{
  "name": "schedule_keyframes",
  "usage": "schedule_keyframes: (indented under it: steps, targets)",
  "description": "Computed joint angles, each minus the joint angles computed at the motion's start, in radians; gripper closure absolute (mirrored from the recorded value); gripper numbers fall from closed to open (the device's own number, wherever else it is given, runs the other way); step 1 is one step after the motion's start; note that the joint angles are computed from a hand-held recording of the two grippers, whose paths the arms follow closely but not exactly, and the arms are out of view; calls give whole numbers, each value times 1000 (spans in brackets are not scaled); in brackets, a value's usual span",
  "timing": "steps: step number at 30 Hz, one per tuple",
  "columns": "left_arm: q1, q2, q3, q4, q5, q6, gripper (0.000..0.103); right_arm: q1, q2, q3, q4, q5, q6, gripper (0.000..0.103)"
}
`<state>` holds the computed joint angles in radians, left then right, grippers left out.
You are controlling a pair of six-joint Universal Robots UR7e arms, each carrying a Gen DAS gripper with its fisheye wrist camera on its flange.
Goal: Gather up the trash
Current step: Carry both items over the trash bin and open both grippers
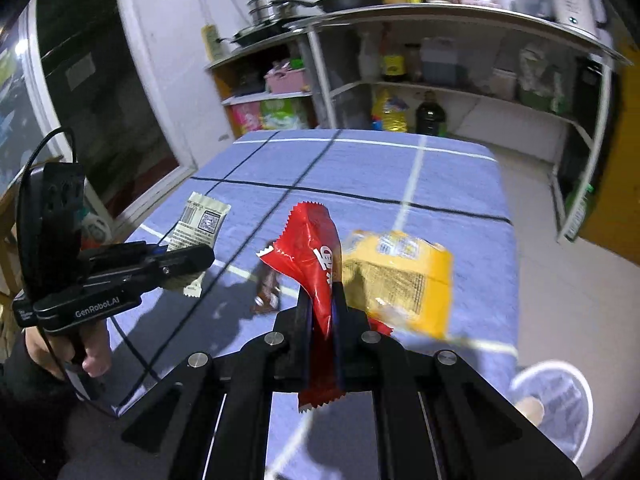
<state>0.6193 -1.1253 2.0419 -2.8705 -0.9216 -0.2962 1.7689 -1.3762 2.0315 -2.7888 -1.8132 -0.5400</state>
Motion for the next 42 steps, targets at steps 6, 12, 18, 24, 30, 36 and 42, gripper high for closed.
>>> schedule_keyframes:
  steps: [6, 12, 18, 24, 30, 36, 42]
  targets:
    - [-34, 95, -51, -9, -82, 22, 94, -75, -133, 65, 4, 4, 16, 95]
    - [-56, 204, -128, -1, -167, 53, 94, -164, -260, 113, 15, 10, 16, 95]
    - [-66, 319, -228, 33, -234, 55, 94, -287, -353, 142, 32, 45, 0, 95]
    - [-68, 463, -390, 121, -290, 66, 93, -443, -374, 130, 47, 78, -5, 95]
    - [-58, 583, -540, 261, -310, 44, 90, -509, -322, 90, 42, 41, 12, 92]
    - [-56, 650, -630, 365, -296, -1, 74, -551, -280, 51, 47, 16, 13, 77]
    - [-53, 666, -653, 375, -305, -20, 63, -579, -295, 48, 50, 41, 9, 64]
